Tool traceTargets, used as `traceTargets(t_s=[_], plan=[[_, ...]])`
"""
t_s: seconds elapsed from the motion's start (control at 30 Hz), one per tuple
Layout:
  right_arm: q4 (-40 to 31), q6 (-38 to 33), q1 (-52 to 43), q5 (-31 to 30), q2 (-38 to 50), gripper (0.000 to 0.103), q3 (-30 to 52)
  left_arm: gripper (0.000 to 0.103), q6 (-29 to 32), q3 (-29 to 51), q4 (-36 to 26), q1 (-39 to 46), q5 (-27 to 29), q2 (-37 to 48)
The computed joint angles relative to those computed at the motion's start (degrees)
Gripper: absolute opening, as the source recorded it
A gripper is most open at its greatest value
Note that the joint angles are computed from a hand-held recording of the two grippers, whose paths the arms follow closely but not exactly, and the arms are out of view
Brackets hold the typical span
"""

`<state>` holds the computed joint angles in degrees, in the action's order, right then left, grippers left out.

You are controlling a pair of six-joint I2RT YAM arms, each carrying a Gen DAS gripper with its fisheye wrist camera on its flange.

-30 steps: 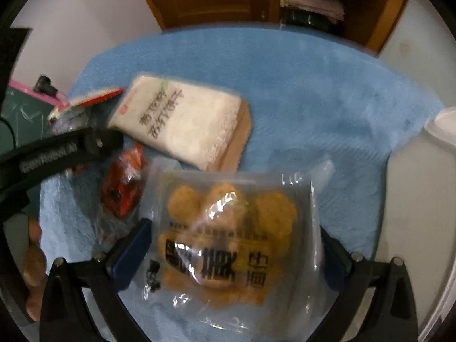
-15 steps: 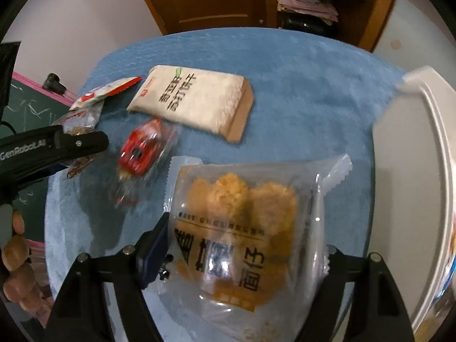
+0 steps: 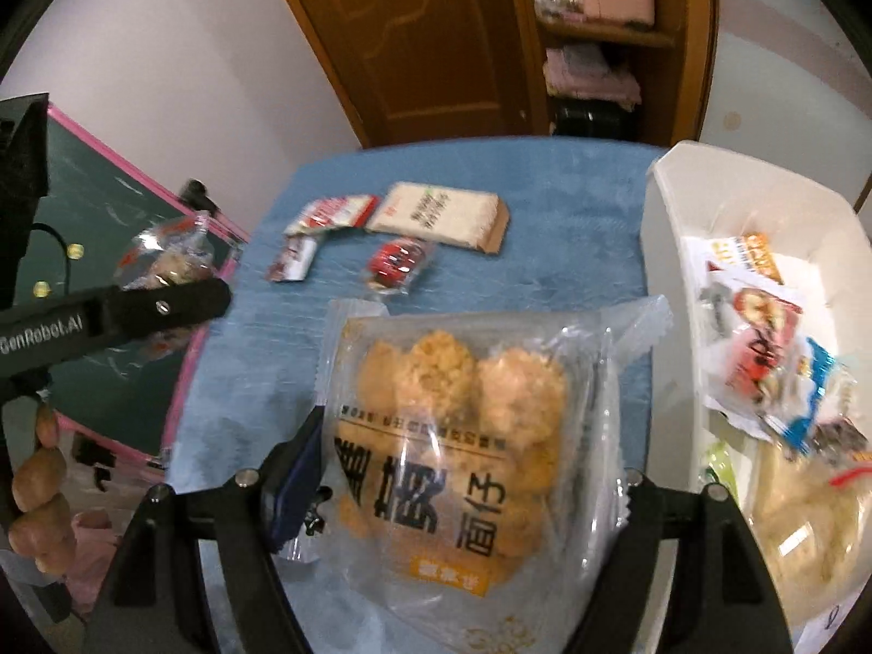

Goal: Organize snacks
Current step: 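Carry both bags over the white bin and release them inside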

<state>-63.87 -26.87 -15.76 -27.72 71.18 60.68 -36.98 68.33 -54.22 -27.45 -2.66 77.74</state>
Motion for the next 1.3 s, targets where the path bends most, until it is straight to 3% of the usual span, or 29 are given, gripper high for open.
traceTargets(t_s=[0.2,0.37,0.47,0.73,0.93,1.07,1.3], plan=[[-13.02,-14.09,-14.58,-8.03,-4.46,0.077,5.62,0.046,-4.89,9.31,-7.38,-14.76,-7.48,-0.88],[-20.54,-26.12,-27.36,-11.71,-0.61,0.077,13.58,0.046,-7.86,19.82,-10.88,-24.99,-11.73,5.03],[-21.37,-30.04,-33.35,-12.60,3.56,0.077,19.57,0.046,-7.99,26.33,-12.05,-29.43,-13.85,10.46],[-13.63,-23.43,-39.03,-12.49,17.53,0.077,36.49,0.046,-6.00,42.49,-13.42,-34.61,-16.38,24.87],[-6.01,-15.25,-38.72,-10.61,24.37,0.077,42.71,0.047,-2.68,56.79,-15.96,-36.78,-19.05,36.96],[-3.21,-13.66,-38.26,-8.83,26.87,0.078,43.67,0.047,-0.91,60.92,-14.92,-36.18,-17.80,42.11],[4.31,-9.70,-33.82,-3.24,28.57,0.078,38.28,0.047,0.12,61.53,-11.62,-34.38,-12.56,46.99]])
